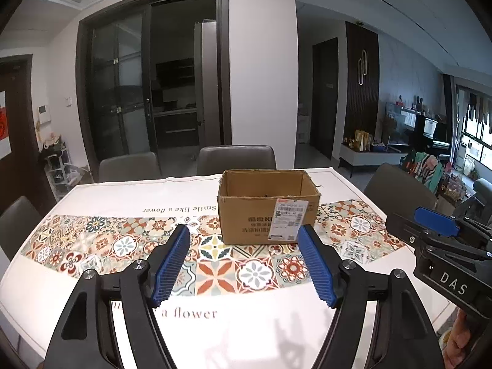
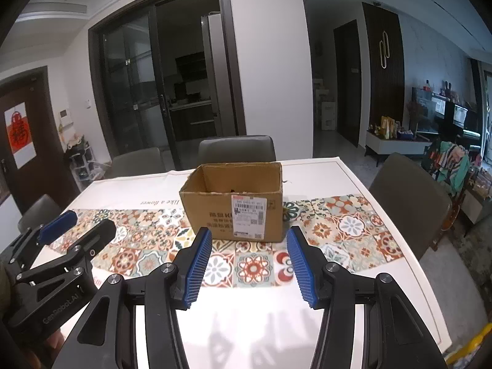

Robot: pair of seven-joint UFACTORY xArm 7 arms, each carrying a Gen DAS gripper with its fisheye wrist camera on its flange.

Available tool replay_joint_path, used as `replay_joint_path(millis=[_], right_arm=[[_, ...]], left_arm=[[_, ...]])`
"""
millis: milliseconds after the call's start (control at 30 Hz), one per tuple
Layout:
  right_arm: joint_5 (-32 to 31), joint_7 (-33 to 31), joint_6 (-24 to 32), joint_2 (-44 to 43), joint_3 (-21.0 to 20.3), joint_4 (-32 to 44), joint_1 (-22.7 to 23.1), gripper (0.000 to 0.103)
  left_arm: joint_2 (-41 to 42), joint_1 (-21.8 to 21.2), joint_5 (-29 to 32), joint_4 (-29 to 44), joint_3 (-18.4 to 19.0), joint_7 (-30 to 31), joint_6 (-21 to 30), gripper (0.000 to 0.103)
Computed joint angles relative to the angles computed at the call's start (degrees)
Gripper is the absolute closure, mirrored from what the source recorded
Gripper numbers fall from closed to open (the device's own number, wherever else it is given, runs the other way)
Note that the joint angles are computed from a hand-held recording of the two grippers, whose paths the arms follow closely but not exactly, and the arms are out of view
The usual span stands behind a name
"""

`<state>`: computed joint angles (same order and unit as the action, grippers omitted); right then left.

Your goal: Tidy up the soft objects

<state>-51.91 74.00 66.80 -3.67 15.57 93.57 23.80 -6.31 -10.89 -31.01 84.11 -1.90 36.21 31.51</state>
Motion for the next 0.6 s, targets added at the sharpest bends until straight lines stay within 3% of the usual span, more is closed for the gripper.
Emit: replay_joint_path(millis=[600], right_arm=[[-0.6, 5.8, 7.2, -8.6, 8.6, -7.1, -0.4, 0.034]], left_arm=[[-16.4, -3.2, 6.0, -16.6, 3.5, -4.5, -5.6, 0.013]])
